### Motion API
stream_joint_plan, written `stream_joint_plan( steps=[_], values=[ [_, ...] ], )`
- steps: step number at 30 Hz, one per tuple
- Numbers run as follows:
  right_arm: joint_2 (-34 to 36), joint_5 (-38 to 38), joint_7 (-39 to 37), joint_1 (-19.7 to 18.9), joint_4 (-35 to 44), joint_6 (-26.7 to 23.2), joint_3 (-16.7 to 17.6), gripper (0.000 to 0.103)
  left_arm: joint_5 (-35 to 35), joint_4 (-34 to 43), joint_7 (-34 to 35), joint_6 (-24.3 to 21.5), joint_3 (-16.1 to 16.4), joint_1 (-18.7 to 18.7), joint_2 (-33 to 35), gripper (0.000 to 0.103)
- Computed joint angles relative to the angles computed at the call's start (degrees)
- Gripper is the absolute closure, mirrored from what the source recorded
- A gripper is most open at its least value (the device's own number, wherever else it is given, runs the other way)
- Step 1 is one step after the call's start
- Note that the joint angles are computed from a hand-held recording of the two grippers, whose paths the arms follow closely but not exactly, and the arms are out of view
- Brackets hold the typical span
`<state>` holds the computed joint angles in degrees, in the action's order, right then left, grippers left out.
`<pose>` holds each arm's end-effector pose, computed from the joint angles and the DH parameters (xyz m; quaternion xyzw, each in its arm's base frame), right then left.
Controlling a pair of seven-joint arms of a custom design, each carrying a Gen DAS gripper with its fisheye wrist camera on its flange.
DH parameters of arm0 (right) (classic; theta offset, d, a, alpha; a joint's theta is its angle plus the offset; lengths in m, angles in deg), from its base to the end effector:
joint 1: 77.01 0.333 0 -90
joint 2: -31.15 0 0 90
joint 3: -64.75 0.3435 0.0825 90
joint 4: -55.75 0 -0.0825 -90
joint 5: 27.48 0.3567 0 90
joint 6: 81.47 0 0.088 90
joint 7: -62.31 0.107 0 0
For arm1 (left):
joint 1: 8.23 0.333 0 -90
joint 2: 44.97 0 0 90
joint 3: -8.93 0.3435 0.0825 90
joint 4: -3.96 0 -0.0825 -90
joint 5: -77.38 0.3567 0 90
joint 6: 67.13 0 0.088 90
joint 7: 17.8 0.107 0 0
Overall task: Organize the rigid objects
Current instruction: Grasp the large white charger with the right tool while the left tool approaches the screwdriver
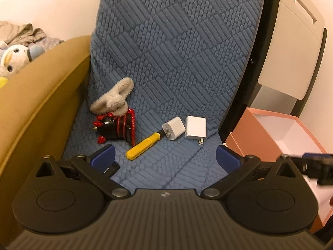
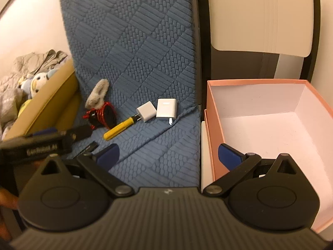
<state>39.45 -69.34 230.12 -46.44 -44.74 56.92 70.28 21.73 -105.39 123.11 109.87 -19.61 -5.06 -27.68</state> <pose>0.5095 0.3622 0.5762 -0.5485 0.7460 -0.2354 0.2953 0.6094 -0.1778 0.4713 -0.5306 0.7130 -0.4304 0.1576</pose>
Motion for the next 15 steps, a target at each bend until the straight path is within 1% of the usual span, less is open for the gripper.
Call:
stream_joint_plan(
  steps=[2, 3, 5, 6, 8, 9, 10, 11, 12, 13, 15],
  values=[
    [1.0, 0.4, -0.1, -0.4, 0.5, 1.0, -0.3, 0.001, 2.1, 0.7, -2.4, 0.6, 1.5, -1.3, 1.2, 0.000],
    [1.5, 0.8, -0.5, -0.6, 0.9, 1.3, -0.5, 0.002, 2.7, 1.1, -3.3, 0.7, 1.4, -1.2, 1.7, 0.000],
    [2.7, 2.1, -1.4, -0.9, 1.6, 2.0, -0.9, 0.006, 2.1, 2.1, -3.0, 1.7, -1.0, 0.6, 3.1, 0.000],
    [3.1, 2.8, -2.0, -1.1, 1.8, 2.7, -1.1, 0.008, 2.7, 2.4, -3.5, 2.3, -1.5, 0.9, 3.7, 0.000],
    [4.4, 3.6, -3.2, -1.1, 2.7, 3.4, -1.6, 0.008, 4.8, 2.8, -4.6, 2.8, -2.0, 1.4, 4.8, 0.000],
    [5.0, 3.6, -3.8, -0.9, 3.2, 3.5, -1.9, 0.012, 5.4, 2.9, -4.7, 3.0, -2.9, 2.1, 5.2, 0.000],
    [5.8, 3.7, -4.7, -0.8, 4.1, 3.2, -2.2, 0.021, 6.8, 3.0, -5.8, 2.9, -2.4, 1.8, 5.6, 0.000],
    [6.6, 3.8, -5.5, -0.6, 4.8, 2.9, -2.5, 0.027, 8.2, 3.1, -6.9, 3.1, -2.0, 1.3, 6.0, 0.000],
    [7.2, 3.9, -6.0, -0.6, 5.2, 3.4, -2.8, 0.030, 9.4, 3.0, -7.5, 3.7, -1.8, 1.1, 6.2, 0.000],
    [7.8, 3.9, -5.9, -0.5, 5.5, 4.2, -3.3, 0.030, 10.9, 2.9, -8.5, 4.3, -1.1, 0.3, 6.5, 0.000],
    [8.7, 4.5, -6.2, -0.5, 5.8, 5.6, -3.9, 0.031, 13.9, 2.8, -11.2, 5.4, 1.5, -2.0, 6.9, 0.003]
  ],
)
